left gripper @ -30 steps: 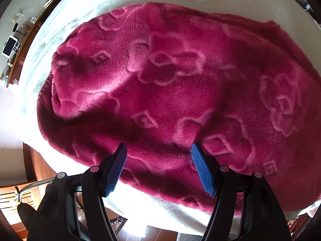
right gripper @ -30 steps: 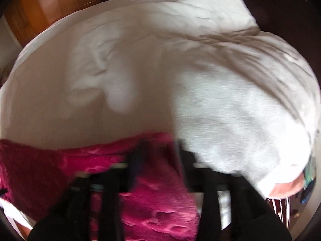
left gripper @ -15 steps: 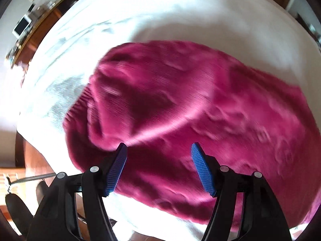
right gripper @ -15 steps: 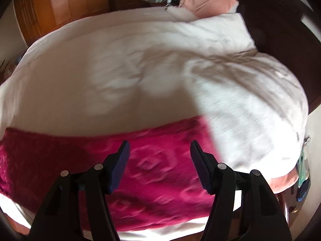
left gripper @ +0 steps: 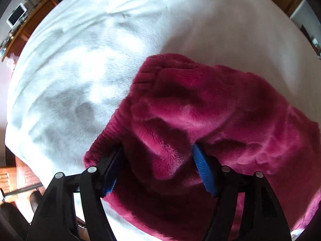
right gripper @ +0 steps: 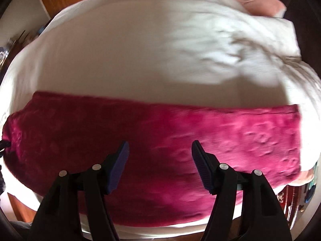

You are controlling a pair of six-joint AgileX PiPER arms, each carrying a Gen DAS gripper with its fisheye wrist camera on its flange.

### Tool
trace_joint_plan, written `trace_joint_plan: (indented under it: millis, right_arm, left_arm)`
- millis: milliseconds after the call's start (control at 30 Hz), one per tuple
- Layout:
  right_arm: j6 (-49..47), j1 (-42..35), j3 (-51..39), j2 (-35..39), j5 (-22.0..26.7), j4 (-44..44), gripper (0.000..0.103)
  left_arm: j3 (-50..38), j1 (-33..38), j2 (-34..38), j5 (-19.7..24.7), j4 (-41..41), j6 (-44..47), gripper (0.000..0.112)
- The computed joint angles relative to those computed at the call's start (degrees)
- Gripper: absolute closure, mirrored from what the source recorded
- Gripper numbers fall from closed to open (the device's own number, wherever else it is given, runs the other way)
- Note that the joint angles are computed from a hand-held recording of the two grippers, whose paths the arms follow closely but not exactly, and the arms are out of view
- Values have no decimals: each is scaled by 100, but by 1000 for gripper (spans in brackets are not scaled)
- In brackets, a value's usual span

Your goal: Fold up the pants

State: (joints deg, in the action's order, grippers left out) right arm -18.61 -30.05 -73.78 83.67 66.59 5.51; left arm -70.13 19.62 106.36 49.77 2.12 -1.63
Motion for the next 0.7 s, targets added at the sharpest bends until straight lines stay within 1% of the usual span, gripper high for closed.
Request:
trace_joint_plan:
  millis: [133,167,267,300,400,500,567,633,700]
  right_arm:
    - [769,847,416,-109,-72,-251,37]
    - [919,1014,490,-135,-85,-291,37]
    - [1272,1415,654,-160,-122,-362,37]
    - [1377,1495,696,-179,-112,-357,37]
    - [1619,1633,857,-246,-96,-326,37]
    - [1810,1785,1058,-304,-76,-291,37]
    - [1880,1932,1204,-331,-103,-289,37]
    - [2054,2183,1391,-434,-132,-321,37]
    - [2075,2312,1539,-456,-176,-320,37]
  left_arm:
    - [-187,11,436,-195,-23,387,33]
    - [-291,-60,611,-259,-13,360,33]
    - [-543,1,795,-126,-175,653,33]
    - [-605,55,768,-17,-295,846,33]
    - [-478,306,397,231,-826,1551,33]
    - [-269,456,15,430,-995,2079,33]
    - [-41,443,-161,415,-951,2287,33]
    - [380,329,-392,198,-793,2380,33]
    - [636,252,-409,60,-669,2409,33]
